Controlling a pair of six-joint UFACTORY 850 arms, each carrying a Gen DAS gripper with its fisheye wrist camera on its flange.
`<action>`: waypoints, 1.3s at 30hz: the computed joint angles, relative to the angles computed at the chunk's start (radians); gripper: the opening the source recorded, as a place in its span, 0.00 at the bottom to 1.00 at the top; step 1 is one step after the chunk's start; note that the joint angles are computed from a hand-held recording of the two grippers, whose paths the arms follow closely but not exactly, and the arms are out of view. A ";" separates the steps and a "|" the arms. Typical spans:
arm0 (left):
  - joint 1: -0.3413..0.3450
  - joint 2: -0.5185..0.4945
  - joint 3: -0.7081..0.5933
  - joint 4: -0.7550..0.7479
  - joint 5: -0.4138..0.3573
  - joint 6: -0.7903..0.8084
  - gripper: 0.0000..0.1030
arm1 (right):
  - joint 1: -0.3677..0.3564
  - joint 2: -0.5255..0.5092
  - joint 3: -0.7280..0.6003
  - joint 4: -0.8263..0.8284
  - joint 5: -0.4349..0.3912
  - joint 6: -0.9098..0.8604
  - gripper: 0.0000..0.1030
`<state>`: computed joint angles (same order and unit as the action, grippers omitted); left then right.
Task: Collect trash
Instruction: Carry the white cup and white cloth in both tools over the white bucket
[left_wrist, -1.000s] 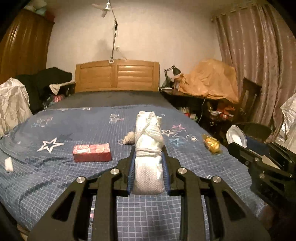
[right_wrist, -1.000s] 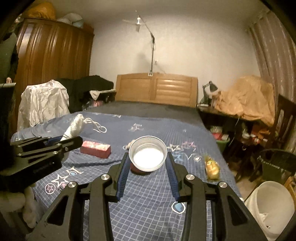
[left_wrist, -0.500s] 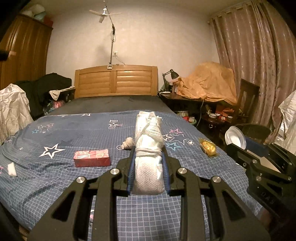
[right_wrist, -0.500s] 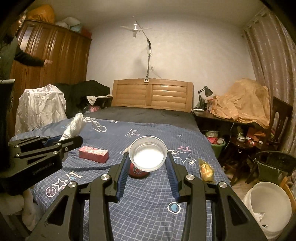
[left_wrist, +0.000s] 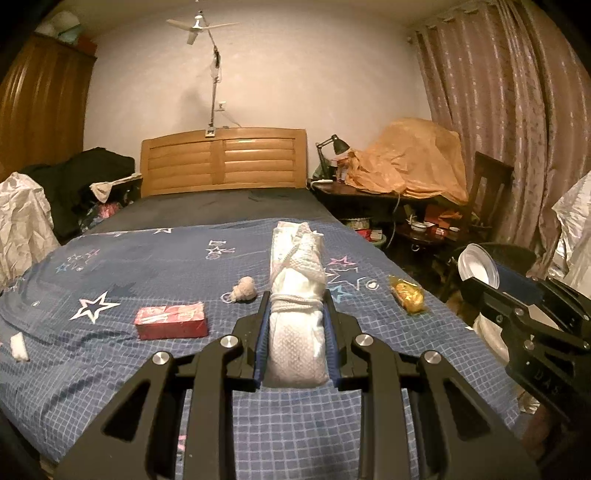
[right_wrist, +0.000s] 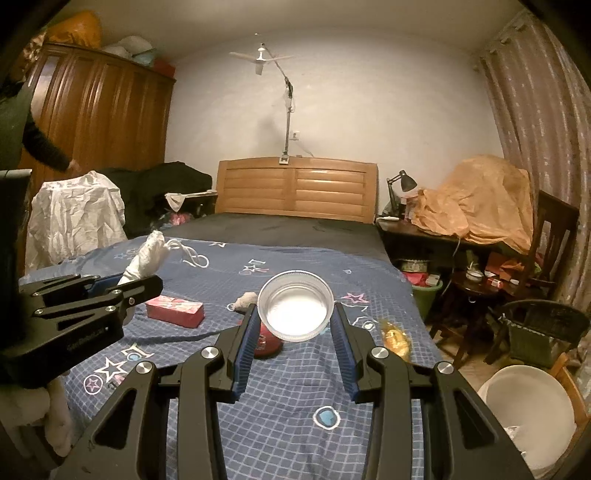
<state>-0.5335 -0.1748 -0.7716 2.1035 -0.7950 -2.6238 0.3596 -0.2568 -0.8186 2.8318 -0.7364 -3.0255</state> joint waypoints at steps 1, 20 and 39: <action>0.000 -0.006 -0.010 0.004 0.007 0.004 0.23 | -0.010 0.002 -0.002 -0.006 0.003 0.003 0.39; -0.046 -0.249 -0.372 0.151 0.185 0.046 0.23 | -0.325 0.006 -0.068 -0.067 0.069 0.048 0.39; -0.104 -0.620 -0.905 -0.102 0.560 0.417 0.24 | -0.611 -0.205 -0.326 -0.386 0.293 0.337 0.39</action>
<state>-0.6372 -0.7944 -1.6769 2.0012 -0.2349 -2.2065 -0.2514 -0.4614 -1.1448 2.4461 -0.4431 -2.6889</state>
